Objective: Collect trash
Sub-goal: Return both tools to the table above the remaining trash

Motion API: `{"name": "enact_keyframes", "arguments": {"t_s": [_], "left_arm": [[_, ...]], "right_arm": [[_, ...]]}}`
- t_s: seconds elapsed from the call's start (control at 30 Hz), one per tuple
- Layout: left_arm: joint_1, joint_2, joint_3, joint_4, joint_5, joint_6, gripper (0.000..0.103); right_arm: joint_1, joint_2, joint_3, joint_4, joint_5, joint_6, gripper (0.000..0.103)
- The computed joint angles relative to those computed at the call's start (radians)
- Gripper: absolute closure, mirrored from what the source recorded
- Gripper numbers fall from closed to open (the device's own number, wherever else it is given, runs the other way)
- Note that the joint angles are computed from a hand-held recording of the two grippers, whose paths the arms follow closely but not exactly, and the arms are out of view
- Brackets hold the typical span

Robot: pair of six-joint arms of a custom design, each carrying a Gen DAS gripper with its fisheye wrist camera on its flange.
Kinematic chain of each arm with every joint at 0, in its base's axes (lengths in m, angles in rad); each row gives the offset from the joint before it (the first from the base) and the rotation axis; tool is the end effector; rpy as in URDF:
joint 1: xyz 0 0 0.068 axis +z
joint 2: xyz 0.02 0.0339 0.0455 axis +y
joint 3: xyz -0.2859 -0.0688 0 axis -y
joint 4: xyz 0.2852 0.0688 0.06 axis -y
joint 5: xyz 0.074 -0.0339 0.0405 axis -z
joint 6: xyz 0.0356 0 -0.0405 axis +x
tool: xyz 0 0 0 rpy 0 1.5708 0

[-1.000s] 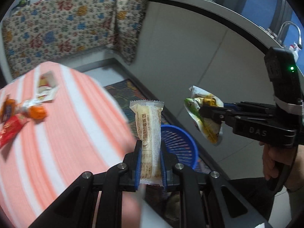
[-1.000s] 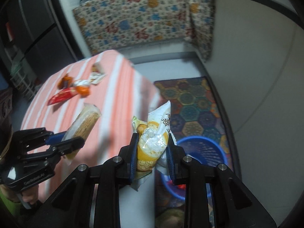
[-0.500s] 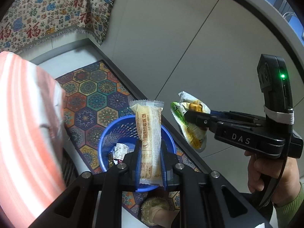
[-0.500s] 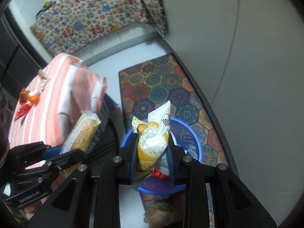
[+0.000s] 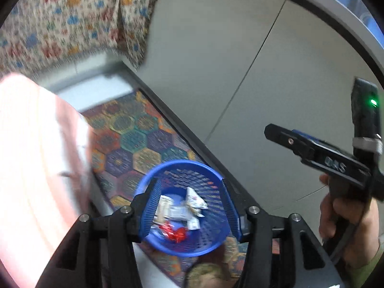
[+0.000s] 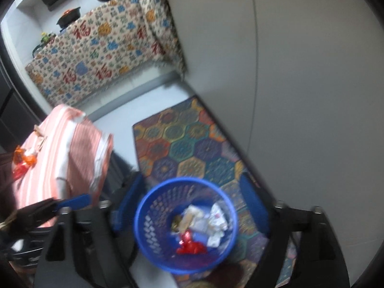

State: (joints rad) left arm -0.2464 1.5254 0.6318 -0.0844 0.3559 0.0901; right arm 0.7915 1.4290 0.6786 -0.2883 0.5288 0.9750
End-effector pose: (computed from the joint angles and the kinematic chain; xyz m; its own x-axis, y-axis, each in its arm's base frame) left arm 0.2806 -0.0834 0.1254 -0.7635 0.2790 -0.5824 0.4881 0.8398 -0.2375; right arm 0.2111 0.1882 0.1557 -0.6994 0.3089 -0.6445 0.2575 0.9501 0.1760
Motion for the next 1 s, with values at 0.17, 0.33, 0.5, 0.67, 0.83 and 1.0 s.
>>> {"name": "enact_keyframes", "arguments": {"t_s": [0.17, 0.33, 0.5, 0.67, 0.83, 1.0], "left_arm": [[0.147, -0.274, -0.1, -0.121, 0.018, 0.114, 0.046], [0.375, -0.43, -0.129, -0.261, 0.074, 0.252, 0.033], [0.665, -0.389, -0.129, -0.268, 0.102, 0.447, 0.031], [0.952, -0.264, -0.063, -0.265, 0.155, 0.623, 0.031], [1.134, -0.044, 0.064, -0.234, 0.162, 0.727, 0.031], [1.215, 0.102, 0.176, -0.254, 0.165, 0.76, 0.031]], "right_arm": [[0.061, 0.049, 0.094, -0.086, 0.115, 0.002, 0.007], [0.156, 0.149, 0.231, -0.113, 0.22, -0.048, 0.006], [0.243, 0.274, 0.377, -0.052, 0.236, -0.107, 0.003], [0.323, 0.477, 0.599, 0.008, 0.11, -0.127, 0.003], [0.358, 0.741, 0.934, -0.065, -0.035, -0.122, 0.003], [0.361, 0.979, 1.267, -0.228, -0.093, -0.139, 0.003]]}}
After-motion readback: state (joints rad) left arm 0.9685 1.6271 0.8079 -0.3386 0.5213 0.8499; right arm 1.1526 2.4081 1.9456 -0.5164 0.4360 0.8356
